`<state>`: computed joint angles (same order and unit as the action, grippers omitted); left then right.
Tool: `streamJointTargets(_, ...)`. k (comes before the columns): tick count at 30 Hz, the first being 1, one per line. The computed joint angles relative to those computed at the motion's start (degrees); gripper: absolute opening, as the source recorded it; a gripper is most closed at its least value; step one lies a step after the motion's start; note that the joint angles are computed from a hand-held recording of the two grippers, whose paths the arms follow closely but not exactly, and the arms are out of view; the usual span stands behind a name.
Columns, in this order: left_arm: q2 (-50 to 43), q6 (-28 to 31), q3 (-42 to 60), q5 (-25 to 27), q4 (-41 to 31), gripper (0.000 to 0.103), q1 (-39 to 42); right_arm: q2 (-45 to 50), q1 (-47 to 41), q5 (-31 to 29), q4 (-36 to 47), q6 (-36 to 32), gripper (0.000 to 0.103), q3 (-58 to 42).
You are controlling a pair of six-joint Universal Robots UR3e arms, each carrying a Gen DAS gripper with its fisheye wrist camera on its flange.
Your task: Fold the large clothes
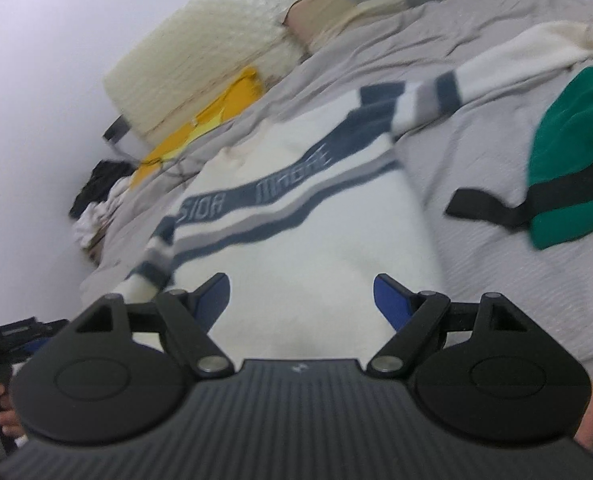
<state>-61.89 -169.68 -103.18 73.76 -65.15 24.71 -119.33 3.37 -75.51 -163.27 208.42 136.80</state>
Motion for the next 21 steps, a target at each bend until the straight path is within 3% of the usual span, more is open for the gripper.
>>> streamJointTargets(9,-5.6,8.5,-0.4,-3.8,-11.4,0.071,6.1,6.4,-2.3,3.5,-2.8,4.2,0.081,0.6)
streamJointTargets(10,-6.0,9.3,-0.7,-4.6,-12.2,0.067,7.0,7.4,-1.7,2.9,-3.4,4.5,0.081,0.3)
streamJointTargets(12,-6.2,9.8,-0.4,-6.1,-14.4,0.03,8.8,9.6,-0.1,1.2,-4.1,4.5,0.081,-0.6)
streamJointTargets(14,-6.6,11.0,1.7,-7.8,-16.5,0.012,11.8,11.3,1.6,-0.9,-4.6,4.5,0.081,-1.4)
streamJointTargets(18,-9.3,11.6,11.5,-10.1,-18.9,0.009,18.0,15.3,4.2,-4.2,-5.4,5.0,0.081,-3.5)
streamJointTargets(21,-17.1,11.6,24.1,-10.4,-20.0,0.009,20.4,20.0,7.2,-7.8,-6.9,5.2,0.083,-6.5)
